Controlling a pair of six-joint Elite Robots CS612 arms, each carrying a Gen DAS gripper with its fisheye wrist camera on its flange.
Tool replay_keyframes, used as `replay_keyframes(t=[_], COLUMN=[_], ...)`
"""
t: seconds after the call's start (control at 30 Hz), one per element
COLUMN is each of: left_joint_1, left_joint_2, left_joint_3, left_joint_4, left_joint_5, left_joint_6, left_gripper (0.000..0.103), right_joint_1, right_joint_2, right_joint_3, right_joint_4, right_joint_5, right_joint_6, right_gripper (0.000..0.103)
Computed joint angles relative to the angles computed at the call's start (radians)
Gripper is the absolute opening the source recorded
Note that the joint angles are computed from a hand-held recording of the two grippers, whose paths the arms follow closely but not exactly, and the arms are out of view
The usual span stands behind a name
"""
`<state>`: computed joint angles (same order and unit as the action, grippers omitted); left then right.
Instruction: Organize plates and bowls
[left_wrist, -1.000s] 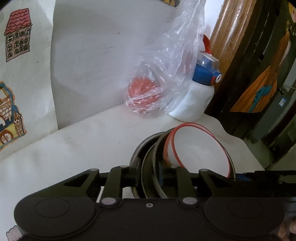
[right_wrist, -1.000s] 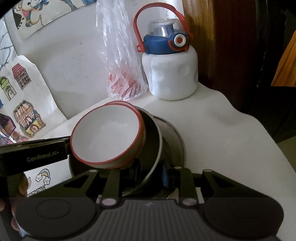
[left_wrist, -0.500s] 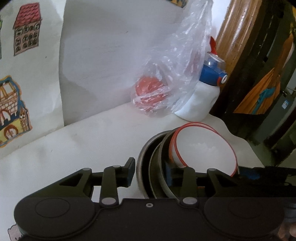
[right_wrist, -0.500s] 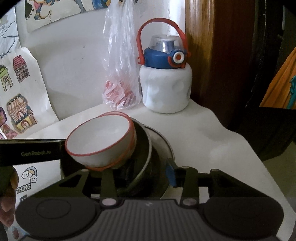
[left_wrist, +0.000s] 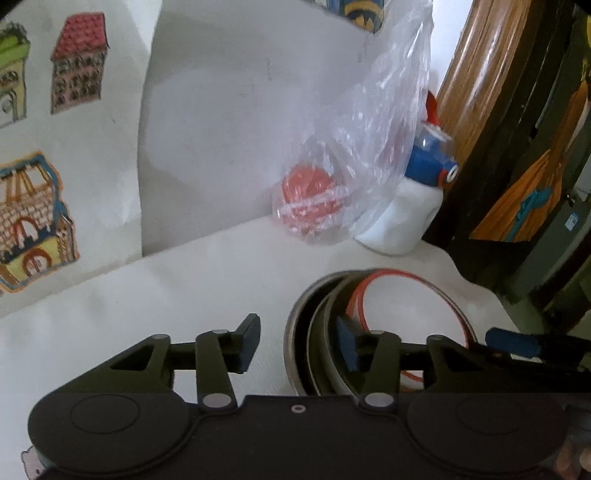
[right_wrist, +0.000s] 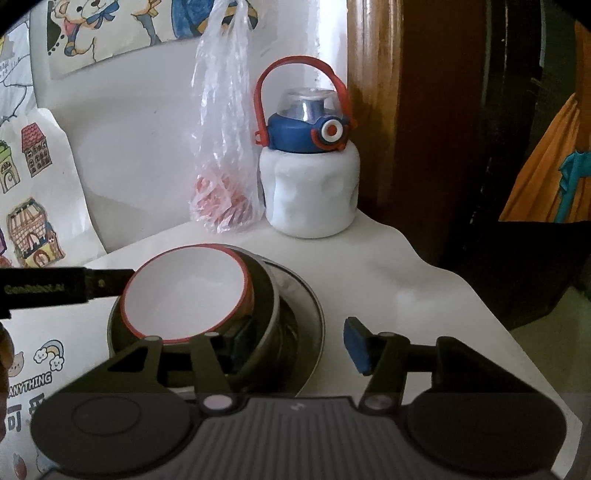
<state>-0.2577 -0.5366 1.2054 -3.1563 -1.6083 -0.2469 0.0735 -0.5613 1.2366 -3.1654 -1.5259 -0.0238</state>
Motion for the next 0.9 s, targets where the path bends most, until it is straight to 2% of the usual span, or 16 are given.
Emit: replay_keyframes(t=[0.2,0.27,0.43,0.9], left_joint_1=[0.0,0.0,0.0,0.002], left_joint_2=[-0.017,-0.023,-0.045,-0.119], left_joint_3=[0.031,0.044,0.085,0.223], left_joint_4=[-0.054,-0.077,-0.124,-0.289], left_joint_5=[0.011,0.011,0.02,0.06], left_joint_6=[0.0,-0.001,-0.003,0.013], left_gripper=[0.06,0.069,0.075,0.094], right_joint_1=[0.0,0.001,0.002,0.017], right_joint_2=[-0.014,-0.021,-0.039,-0.113], right_joint_3=[0.029,0.042,0.081,0.213], right_joint_4=[-0.025,-0.034,-0.087,-0.242], right_joint_5=[0.01,0.014,0.023,0.016], right_joint_6=[0.015,0.021,0.029,0.056], right_gripper=[0.069,0.072,0.083,0.099])
